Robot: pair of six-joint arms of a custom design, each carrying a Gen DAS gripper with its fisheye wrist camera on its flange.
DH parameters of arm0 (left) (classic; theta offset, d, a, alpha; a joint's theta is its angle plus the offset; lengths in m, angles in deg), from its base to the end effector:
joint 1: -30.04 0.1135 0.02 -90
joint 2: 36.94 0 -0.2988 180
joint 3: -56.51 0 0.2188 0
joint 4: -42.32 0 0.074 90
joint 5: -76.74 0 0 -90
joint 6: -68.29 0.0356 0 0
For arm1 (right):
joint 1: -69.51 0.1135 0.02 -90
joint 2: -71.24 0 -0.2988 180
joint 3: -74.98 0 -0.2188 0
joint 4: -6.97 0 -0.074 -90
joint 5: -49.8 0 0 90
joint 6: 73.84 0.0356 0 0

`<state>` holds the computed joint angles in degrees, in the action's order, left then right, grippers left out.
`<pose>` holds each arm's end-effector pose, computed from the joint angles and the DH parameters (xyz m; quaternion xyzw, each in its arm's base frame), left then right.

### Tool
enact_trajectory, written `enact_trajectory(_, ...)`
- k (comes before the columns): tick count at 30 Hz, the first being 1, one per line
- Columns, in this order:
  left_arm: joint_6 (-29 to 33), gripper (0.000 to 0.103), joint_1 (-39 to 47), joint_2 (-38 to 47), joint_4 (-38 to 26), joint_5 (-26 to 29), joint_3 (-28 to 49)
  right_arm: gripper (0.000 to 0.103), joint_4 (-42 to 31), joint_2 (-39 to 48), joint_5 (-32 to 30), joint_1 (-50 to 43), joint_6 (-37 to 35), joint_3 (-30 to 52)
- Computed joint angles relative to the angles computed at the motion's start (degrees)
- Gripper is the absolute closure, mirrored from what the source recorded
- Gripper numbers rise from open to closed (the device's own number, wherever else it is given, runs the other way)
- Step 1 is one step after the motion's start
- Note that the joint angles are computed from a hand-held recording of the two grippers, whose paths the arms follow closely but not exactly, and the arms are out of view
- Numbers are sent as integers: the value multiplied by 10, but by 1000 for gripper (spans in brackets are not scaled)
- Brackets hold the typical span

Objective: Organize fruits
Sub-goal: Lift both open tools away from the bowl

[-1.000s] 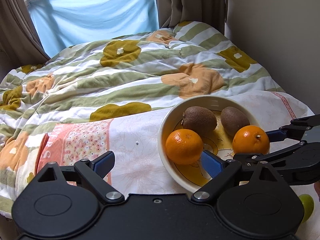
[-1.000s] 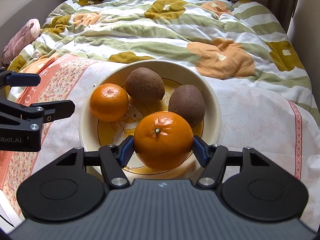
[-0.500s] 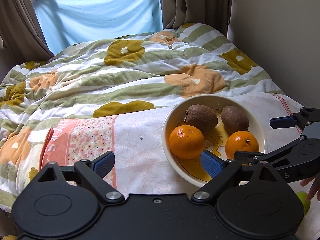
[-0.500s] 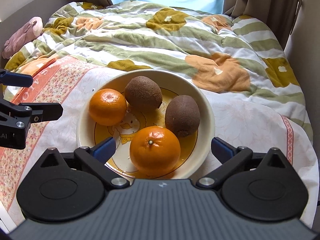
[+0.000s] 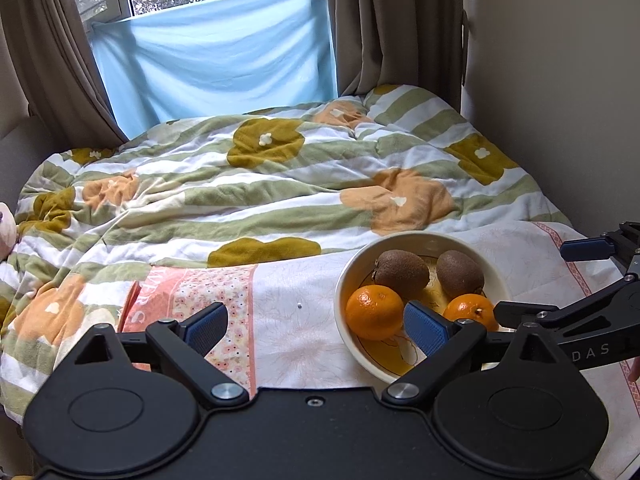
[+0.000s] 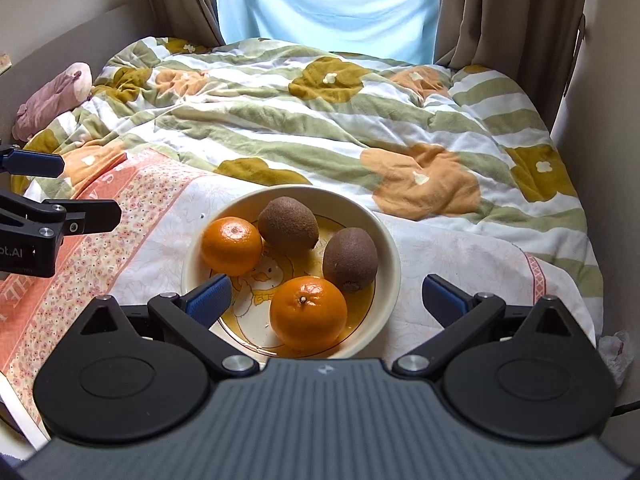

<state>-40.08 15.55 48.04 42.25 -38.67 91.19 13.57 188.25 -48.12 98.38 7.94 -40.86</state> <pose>0.1987 -0.0356 0.1611 -0.1056 0.9147 0.1049 0.3757 0.3159 0.1797 0.1264 -0.3188 0.8695 0.1297 0.3542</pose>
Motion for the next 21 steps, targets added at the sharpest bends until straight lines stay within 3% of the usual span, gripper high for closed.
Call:
enact_trajectory(12, -66, 0, -109, -106, -118, -115, 8, 0, -42, -126, -24, -36, 26, -63)
enact_trajectory(17, -99, 0, -156, -110, -115, -142, -16, 0, -30, -156, -15, -52, 57, -115)
enact_trajectory(21, -92, 0, -175, -112, -103, -123, -37, 0, -1, -184, 28, -45, 95, -175)
